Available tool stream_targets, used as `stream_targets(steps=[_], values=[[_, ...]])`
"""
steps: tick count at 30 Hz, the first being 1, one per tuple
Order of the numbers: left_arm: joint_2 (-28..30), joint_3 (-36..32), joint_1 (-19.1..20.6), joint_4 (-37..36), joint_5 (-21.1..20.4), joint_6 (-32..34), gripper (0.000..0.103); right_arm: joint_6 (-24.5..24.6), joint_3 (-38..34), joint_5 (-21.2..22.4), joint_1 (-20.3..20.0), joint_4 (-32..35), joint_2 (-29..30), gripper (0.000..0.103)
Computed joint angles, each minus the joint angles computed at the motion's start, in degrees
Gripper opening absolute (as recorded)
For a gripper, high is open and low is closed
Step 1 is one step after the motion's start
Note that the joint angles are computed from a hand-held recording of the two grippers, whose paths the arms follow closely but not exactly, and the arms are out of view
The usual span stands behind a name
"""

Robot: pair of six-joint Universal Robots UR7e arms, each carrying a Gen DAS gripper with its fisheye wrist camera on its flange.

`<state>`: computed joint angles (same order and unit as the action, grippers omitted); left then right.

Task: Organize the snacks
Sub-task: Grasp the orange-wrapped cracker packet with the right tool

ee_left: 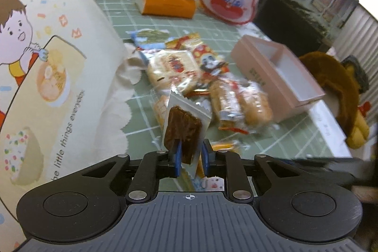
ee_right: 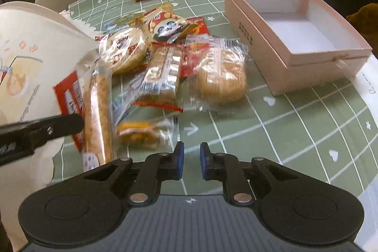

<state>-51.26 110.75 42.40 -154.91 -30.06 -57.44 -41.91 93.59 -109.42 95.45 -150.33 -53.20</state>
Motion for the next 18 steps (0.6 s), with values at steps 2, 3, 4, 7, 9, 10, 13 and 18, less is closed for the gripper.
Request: stream_targets(steps=[2, 3, 4, 7, 9, 10, 13, 18], values=[[0.14, -0.54, 0.52, 2.37, 0.38, -1.99, 0.023, -0.55, 1.17, -0.41, -0.26, -0.84, -0.84, 0.014], [0.35, -0.71, 0.72, 2.07, 0.6, -2.06, 0.027, -1.25, 2.11, -0.73, -0.46, -1.93, -1.36, 0.014], [0.52, -0.95, 0.83, 2.18, 0.9, -1.93, 0.03, -1.93, 2.86, -0.97, -0.67, -2.89, -1.78, 0.014], [1.56, -3.15, 1.45, 5.58, 2.19, -0.94, 0.042, -3.67, 4.71, -1.71, -1.21, -5.57, -2.82, 0.014], [2.08, -3.99, 2.02, 5.95, 2.28, -0.4, 0.047, -3.81, 5.32, -1.74, -1.53, -6.58, -3.32, 0.017], [2.32, -4.49, 2.37, 6.35, 2.15, -0.41, 0.05, -3.49, 5.43, -1.78, -1.68, -6.64, -3.55, 0.019], [2.96, -4.66, 2.43, 5.19, 3.02, 1.23, 0.049, -2.8, 5.97, -1.36, -2.14, -7.49, -4.25, 0.027], [2.8, -1.94, 1.56, -4.04, 0.22, 6.76, 0.035, -3.4, 7.05, -0.4, -3.01, -10.06, -5.0, 0.048]])
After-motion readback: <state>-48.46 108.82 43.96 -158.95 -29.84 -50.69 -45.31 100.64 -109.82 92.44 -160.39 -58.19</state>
